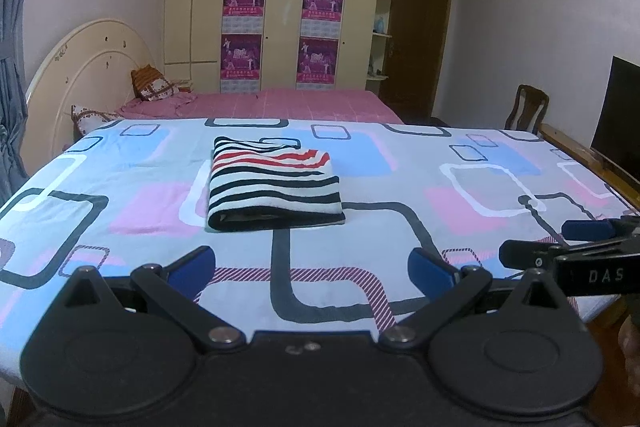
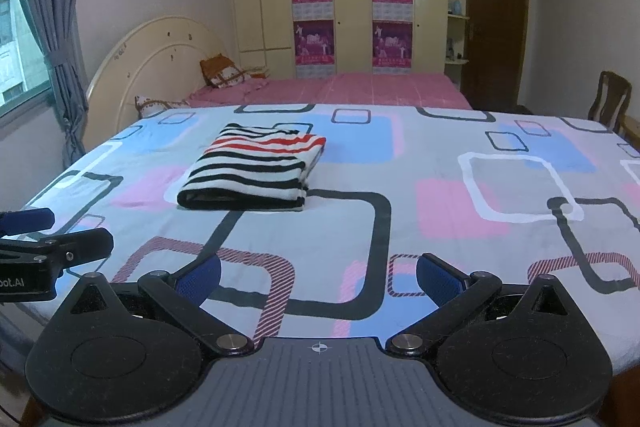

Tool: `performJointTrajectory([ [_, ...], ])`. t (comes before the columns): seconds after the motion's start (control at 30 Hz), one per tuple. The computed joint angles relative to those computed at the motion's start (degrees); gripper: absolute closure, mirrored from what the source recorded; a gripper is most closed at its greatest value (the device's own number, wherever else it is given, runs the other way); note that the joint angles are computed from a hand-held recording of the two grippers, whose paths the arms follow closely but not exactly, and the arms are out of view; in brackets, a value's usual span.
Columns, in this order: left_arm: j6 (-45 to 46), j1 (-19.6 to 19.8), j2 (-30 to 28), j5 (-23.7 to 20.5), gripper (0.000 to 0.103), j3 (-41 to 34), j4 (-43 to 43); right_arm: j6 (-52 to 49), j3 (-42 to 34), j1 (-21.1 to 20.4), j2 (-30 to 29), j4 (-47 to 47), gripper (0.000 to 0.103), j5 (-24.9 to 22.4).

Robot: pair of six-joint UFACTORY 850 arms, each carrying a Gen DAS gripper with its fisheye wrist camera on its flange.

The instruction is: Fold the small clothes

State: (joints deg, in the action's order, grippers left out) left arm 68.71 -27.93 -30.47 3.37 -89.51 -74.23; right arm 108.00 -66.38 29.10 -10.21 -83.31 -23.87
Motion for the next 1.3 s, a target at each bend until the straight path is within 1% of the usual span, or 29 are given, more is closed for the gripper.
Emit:
performJointTrajectory([
  [0.03,-0.6,0.0,-0.1,0.0,0.0,-0.2,0.6,0.1,-0.1,0.0,0.0,-0.1,0.0,-0.1],
  [0.3,3.8,0.1,-0.7,-0.9,0.0,-1.2,-2.9,0.7,-0.3,-0.8,-0.1,-0.5,0.0,0.1],
  [0.33,5.9,0.1,-0.8,-1.0,0.0,-1.3,-5.0,0.7,-0.3,-0.8,-0.1,-0.5,0.0,0.1],
  [0.47,8.9,0.2,-0.8,-1.1,0.0,-1.4,-7.9,0.3,-0.5,-1.0,-0.2,-0.1,0.0,0.2],
  [0.73,9.5,0.3,-0.9,-1.3,0.0,-1.6,-8.4,-0.1,-0.8,-1.1,-0.4,-0.1,0.0,0.4],
  [0.77,11.3,0.3,-1.0,-1.4,0.0,-1.7,-10.3,-0.1,-0.7,-1.2,-0.4,0.0,0.0,0.5],
  [1.07,9.9,0.5,-1.1,-1.7,0.0,-1.9,-8.7,-0.6,-1.3,-1.1,-0.8,0.3,0.0,0.1],
  [1.1,12.0,0.5,-1.1,-1.7,0.0,-2.0,-10.7,-0.8,-1.5,-1.1,-0.9,0.3,0.0,-0.1],
  [1.17,12.9,0.6,-1.1,-1.9,0.0,-2.1,-11.7,-0.7,-1.5,-1.2,-0.9,0.2,0.0,0.0],
  [1.3,8.9,0.6,-1.0,-2.0,0.0,-2.0,-7.7,-0.3,-1.3,-1.1,-0.9,-0.1,0.0,0.0],
])
